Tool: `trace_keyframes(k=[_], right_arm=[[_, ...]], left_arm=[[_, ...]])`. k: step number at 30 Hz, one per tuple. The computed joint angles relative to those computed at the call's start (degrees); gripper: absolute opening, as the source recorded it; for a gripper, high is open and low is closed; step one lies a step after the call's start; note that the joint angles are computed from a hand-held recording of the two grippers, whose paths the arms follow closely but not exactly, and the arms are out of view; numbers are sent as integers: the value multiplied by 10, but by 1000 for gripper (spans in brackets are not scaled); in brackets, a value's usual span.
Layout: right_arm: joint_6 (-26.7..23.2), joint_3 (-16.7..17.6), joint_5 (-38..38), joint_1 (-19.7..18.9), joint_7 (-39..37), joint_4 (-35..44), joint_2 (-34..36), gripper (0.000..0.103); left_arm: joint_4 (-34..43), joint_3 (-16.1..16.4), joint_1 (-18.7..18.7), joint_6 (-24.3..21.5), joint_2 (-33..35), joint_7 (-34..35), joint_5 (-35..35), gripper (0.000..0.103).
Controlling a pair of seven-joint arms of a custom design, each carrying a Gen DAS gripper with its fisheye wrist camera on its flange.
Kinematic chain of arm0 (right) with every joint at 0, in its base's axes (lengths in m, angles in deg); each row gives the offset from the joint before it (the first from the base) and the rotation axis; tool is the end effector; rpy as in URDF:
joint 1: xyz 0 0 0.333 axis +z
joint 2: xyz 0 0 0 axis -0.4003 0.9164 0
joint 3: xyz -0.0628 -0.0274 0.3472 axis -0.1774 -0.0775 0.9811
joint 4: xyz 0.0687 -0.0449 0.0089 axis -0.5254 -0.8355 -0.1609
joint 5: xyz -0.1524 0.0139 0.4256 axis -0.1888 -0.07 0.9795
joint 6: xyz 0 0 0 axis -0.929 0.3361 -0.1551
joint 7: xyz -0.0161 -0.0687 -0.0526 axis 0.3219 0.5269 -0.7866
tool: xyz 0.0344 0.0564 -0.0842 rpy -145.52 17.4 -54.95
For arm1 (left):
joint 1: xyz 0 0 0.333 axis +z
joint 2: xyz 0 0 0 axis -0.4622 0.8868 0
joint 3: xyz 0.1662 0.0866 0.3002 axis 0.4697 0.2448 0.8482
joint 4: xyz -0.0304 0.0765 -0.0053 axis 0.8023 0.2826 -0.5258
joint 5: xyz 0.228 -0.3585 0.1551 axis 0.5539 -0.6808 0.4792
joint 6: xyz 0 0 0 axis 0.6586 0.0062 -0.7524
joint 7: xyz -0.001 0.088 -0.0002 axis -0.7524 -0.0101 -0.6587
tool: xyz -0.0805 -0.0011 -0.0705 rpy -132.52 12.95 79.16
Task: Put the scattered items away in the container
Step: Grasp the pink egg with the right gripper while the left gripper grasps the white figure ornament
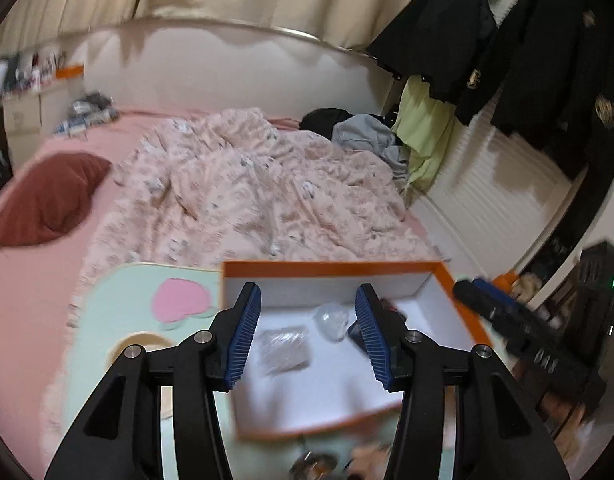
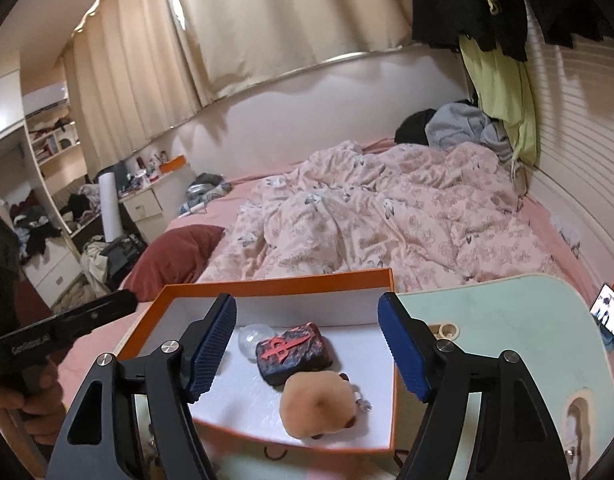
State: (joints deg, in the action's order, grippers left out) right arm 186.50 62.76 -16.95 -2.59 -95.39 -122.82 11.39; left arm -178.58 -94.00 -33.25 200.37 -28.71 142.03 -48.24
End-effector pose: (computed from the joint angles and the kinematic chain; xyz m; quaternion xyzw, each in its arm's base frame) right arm 0.5280 0.3183 0.4460 -0.4910 0.7028 -0.2875 0.4271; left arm 0.6275 -0.1476 0.4581 -0.4670 0.7603 -0.4382 0.1091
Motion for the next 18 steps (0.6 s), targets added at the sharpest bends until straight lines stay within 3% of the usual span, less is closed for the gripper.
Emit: trace_keyframes(k=[5,13,15,18], right_arm=[[2,10,3,6,-18,-31,-33,72],[-33,40,171,32,-257,-64,-37,68],[-32,39,194,36,-282,-61,-24,59],[-23,33,228,40,-301,-54,-4,57]], left_arm=[[-65,16,-1,-15,-61,60,-22,50],[-144,38,-21,16,-105,112,-83,50],[-150,43,-20,12,-101,103,-95,50],[-152,45,-14,-6,-92,72,-71,50]])
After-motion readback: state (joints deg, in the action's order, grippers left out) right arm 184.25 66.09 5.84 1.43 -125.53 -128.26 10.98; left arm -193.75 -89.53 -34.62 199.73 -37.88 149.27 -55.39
